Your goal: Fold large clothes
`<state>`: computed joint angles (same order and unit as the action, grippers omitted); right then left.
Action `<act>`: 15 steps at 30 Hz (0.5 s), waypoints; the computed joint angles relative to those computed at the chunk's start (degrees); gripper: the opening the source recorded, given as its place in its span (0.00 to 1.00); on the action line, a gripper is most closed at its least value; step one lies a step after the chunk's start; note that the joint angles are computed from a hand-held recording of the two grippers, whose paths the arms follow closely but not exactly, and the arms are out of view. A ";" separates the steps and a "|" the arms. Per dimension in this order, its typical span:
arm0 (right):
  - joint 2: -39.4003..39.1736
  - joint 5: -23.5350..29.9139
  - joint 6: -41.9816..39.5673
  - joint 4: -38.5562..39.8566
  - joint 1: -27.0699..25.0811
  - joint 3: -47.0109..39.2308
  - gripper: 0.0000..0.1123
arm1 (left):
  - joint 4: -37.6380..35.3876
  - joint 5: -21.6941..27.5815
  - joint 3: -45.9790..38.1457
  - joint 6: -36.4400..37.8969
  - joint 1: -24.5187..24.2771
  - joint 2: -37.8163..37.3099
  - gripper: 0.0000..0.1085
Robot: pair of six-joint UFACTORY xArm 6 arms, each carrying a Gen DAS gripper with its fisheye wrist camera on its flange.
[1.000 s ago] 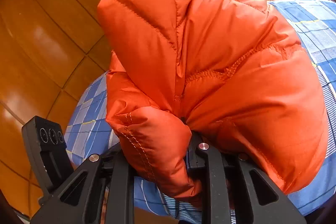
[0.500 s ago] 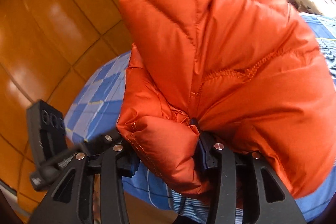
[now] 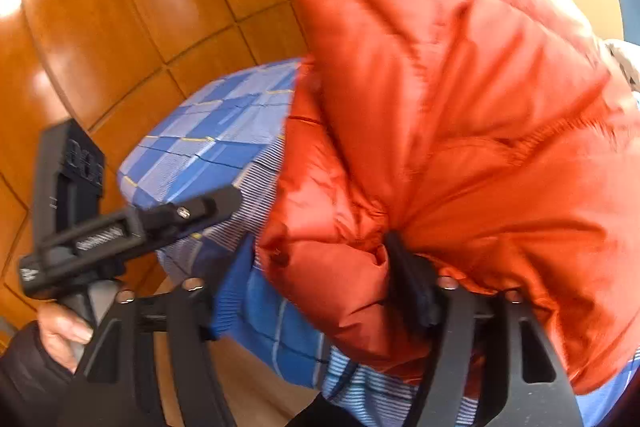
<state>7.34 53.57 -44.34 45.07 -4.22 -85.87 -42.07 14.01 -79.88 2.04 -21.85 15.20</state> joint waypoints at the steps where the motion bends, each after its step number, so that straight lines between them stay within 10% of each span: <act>1: -0.16 -0.21 -0.08 0.22 -0.11 0.16 0.61 | 1.29 -0.30 0.73 -1.03 0.12 -0.38 0.45; 15: -1.87 -0.04 -1.47 4.84 -0.99 1.03 0.65 | 30.08 -1.99 6.74 -23.26 1.22 -4.30 0.50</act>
